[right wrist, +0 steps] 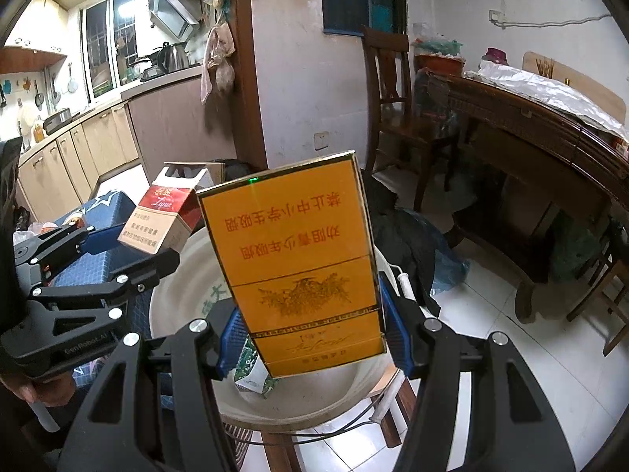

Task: Collect trash
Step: 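Open both tools to drop the cigarette pack and yellow box into the bucket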

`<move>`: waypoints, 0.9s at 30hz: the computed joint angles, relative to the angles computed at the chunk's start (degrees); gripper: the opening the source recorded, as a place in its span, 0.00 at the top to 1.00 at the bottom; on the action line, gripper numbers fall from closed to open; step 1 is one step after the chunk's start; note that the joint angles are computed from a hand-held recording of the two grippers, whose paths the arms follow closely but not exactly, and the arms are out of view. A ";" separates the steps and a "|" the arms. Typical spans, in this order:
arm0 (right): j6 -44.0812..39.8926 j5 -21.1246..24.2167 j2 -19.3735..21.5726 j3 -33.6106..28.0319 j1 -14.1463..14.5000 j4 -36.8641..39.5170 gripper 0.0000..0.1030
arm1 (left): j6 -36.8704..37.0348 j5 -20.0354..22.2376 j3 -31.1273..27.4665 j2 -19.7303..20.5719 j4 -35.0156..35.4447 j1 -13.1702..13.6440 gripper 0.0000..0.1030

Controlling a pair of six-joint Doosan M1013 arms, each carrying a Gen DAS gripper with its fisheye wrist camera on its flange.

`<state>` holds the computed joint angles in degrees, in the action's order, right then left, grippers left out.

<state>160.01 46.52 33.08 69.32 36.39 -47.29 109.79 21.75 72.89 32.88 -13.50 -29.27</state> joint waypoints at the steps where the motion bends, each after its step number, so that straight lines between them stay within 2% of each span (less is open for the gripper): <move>1: 0.37 0.22 0.02 0.05 0.13 -0.48 0.45 | -0.03 -0.14 0.15 -0.05 -0.07 0.01 0.42; 27: -0.38 0.92 0.51 -0.22 0.05 -1.54 0.44 | -0.59 -1.05 0.22 -0.21 1.60 -0.24 0.42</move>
<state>159.63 47.44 33.58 69.10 36.45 -48.83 109.20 20.70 73.11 32.67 -11.90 -29.50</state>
